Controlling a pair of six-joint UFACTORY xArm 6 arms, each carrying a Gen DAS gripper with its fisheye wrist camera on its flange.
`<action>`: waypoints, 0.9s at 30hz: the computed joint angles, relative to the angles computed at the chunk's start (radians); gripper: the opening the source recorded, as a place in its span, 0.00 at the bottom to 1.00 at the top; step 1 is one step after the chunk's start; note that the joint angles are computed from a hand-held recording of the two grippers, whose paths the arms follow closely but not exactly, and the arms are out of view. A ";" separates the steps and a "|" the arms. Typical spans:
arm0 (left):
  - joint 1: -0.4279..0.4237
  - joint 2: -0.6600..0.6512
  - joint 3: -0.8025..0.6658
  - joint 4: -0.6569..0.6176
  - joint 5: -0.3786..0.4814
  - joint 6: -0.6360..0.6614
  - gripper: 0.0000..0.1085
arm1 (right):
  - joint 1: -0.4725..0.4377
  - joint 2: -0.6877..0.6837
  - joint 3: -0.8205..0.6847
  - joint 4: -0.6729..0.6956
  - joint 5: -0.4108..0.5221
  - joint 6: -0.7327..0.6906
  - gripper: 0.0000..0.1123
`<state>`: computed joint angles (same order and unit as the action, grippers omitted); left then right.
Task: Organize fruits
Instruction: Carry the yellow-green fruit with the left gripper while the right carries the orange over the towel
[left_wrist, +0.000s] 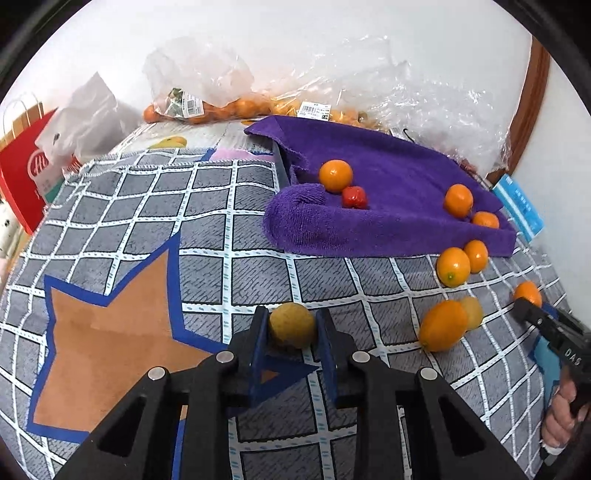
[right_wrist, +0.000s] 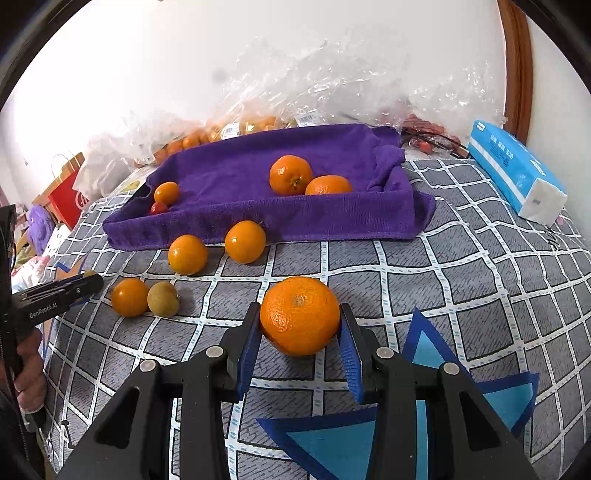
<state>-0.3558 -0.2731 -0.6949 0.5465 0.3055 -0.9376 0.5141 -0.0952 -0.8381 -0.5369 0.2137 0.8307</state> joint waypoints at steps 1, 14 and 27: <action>0.005 0.003 0.003 -0.023 -0.019 0.014 0.23 | -0.001 0.000 -0.001 -0.009 0.000 0.008 0.36; 0.055 -0.054 0.116 -0.085 -0.256 0.043 0.23 | -0.005 -0.013 0.000 -0.114 0.011 0.103 0.36; 0.082 -0.079 0.117 0.113 -0.274 -0.143 0.23 | 0.007 -0.035 -0.003 -0.190 0.073 0.220 0.36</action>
<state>-0.2738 -0.3521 -0.5781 0.6597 0.0319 -1.0803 0.5211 -0.1301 -0.8415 -0.7272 0.2867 1.0504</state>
